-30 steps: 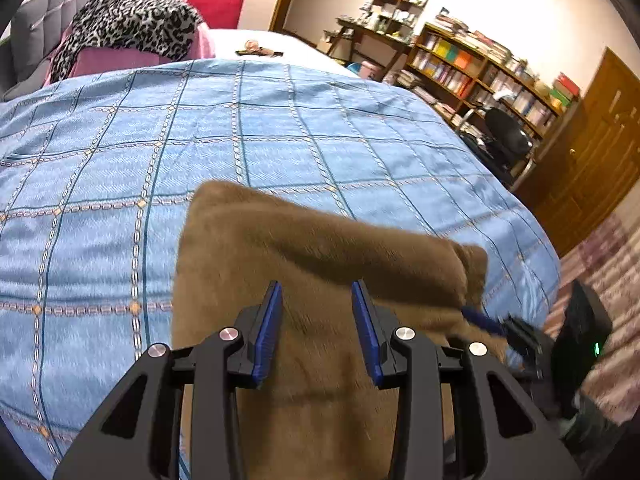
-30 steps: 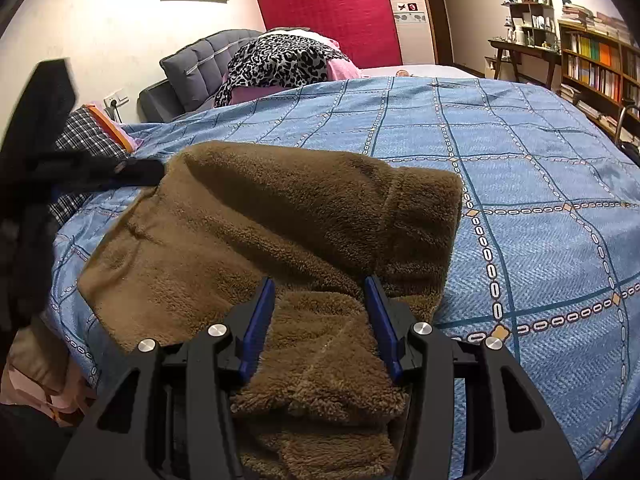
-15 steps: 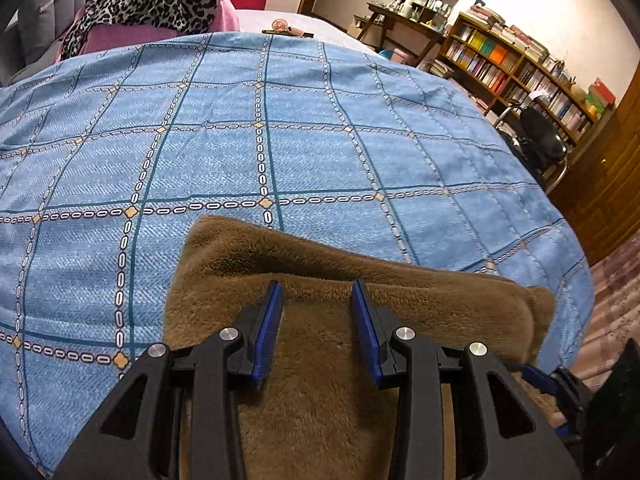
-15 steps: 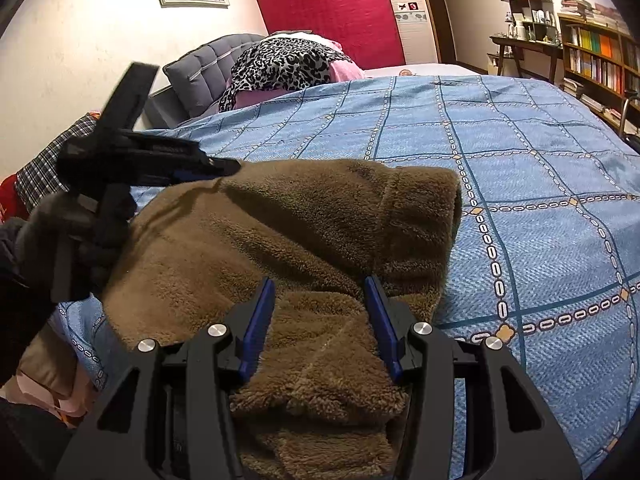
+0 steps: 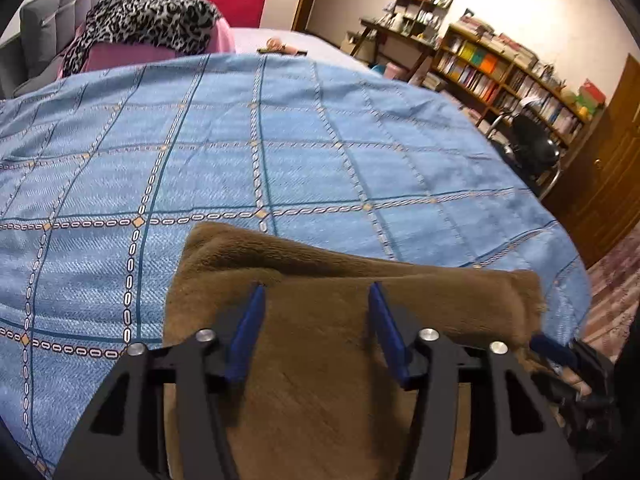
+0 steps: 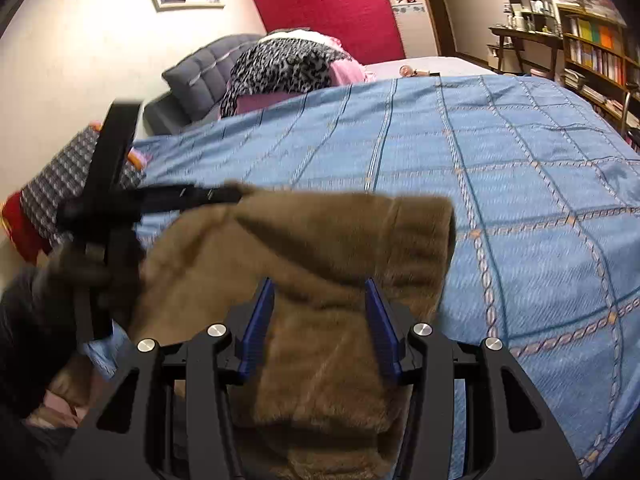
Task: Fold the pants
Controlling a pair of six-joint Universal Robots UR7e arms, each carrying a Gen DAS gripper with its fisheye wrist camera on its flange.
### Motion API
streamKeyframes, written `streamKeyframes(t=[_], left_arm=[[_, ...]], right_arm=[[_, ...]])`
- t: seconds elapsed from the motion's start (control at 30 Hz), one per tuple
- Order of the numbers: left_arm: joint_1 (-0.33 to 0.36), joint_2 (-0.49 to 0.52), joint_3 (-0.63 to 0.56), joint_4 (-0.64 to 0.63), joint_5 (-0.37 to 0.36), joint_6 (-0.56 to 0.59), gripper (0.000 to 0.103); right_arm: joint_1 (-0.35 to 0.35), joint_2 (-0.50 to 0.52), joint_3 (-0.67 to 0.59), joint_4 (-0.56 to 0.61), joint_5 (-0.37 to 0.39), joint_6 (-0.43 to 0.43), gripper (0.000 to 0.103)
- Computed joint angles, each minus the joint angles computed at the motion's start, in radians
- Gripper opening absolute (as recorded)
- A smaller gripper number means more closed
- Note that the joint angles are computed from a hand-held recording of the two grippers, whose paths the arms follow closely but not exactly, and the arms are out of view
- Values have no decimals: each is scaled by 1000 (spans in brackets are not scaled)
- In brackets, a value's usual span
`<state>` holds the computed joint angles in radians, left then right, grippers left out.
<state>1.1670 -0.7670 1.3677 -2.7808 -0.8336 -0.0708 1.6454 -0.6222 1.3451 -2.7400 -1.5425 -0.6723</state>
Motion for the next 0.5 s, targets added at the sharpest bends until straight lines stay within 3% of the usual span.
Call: streamKeyframes(t=[0.27,0.5], left_arm=[[0,-14,34,-12,-3,-14,55],[14,1,22,-27,-13,-1,55]], right_arm=[[24,112,-191,62,-94,69,49],[8,166,-237,71,-126,62,49]])
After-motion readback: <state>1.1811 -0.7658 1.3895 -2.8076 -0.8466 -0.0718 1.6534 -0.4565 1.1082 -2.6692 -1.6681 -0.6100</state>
